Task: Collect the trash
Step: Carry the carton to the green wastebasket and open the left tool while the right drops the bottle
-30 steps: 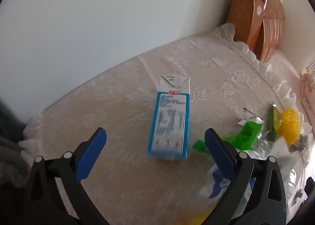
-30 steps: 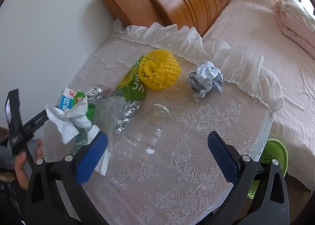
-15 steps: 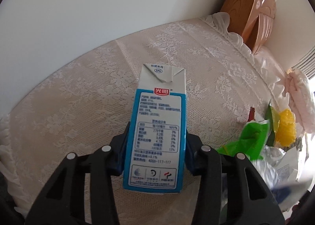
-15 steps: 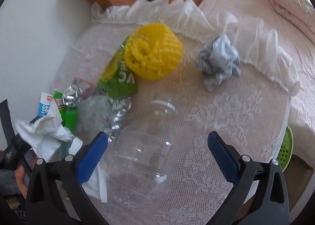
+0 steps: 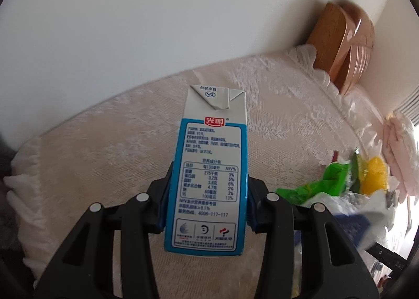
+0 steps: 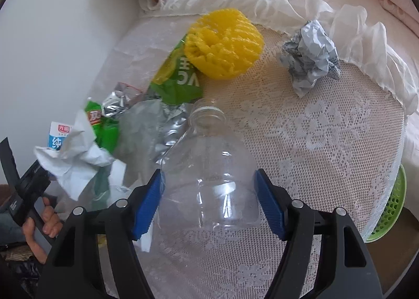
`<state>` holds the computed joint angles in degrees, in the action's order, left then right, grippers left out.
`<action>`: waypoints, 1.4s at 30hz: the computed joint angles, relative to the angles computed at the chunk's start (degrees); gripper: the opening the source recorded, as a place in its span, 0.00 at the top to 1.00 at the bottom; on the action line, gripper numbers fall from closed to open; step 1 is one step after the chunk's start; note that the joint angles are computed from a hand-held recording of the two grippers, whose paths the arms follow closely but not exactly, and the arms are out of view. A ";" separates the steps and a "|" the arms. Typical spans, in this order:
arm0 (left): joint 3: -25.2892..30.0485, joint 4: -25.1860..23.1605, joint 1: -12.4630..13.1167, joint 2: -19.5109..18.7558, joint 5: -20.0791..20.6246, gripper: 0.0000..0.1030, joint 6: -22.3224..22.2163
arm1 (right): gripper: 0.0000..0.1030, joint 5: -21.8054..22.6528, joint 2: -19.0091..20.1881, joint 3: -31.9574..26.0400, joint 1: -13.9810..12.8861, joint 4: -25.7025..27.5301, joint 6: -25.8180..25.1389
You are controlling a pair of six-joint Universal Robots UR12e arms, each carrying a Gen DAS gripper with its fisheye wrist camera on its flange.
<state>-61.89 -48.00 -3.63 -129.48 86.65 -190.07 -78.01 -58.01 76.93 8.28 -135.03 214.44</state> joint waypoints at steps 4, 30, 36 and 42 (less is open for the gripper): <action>-3.38 3.04 -0.64 3.10 1.78 0.58 0.52 | 0.32 0.89 -1.85 2.13 -0.55 -2.72 -1.22; -10.58 -7.97 -21.86 10.28 -19.09 0.58 22.28 | 0.32 -5.84 -34.95 43.08 -19.91 -12.05 -4.95; -6.39 -12.62 -24.74 7.40 -17.05 0.47 23.00 | 0.32 -3.67 -37.99 46.98 -23.84 -14.03 -5.96; -7.11 -6.99 -25.37 7.83 -14.94 0.17 19.75 | 0.32 -1.36 -37.32 47.47 -24.59 -15.43 -7.22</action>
